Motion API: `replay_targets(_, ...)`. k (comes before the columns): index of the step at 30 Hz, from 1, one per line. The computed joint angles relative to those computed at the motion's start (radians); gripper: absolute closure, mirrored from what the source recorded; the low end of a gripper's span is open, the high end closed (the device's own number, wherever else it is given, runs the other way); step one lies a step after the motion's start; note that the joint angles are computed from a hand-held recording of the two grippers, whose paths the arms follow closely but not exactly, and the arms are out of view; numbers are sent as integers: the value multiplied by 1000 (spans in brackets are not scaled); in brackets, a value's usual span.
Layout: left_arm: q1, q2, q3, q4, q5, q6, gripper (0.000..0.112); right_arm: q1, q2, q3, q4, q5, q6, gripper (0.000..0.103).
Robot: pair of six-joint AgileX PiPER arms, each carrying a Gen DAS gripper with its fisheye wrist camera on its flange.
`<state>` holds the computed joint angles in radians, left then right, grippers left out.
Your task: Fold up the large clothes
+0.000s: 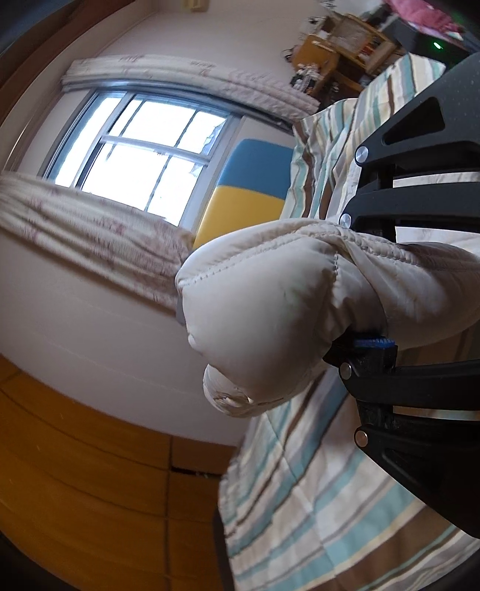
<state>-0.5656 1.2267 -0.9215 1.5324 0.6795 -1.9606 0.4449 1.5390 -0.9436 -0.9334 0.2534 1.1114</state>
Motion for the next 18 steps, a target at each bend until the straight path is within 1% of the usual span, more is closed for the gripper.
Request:
replay_targets(2,-24,30,-38,-5,7,38,80,-61,-27,31,16,26,5,50)
replay_targets(4,-35,50,-62,-15,4,63,80,-108,-39,54,26,30,4,50)
replay_targets(7,-48,89,-108,-39,-2,105,79,-183,-35,65,122,12,-98,50)
replay_targets(10,-65,115,-133,-28,-11,122,76,-193,-55,83,181,24,-142,49)
replay_targets(13,-91,145,-157,-16,-10,143,73,-213,-45,88,248,2,-194,48)
replay_targets(17,-127,203,-201,-10,-7,184,72,-210,-44,79,291,6,-208,47)
replay_targets(18,-132,218,-214,-12,-15,195,72,-222,-53,86,330,2,-242,47)
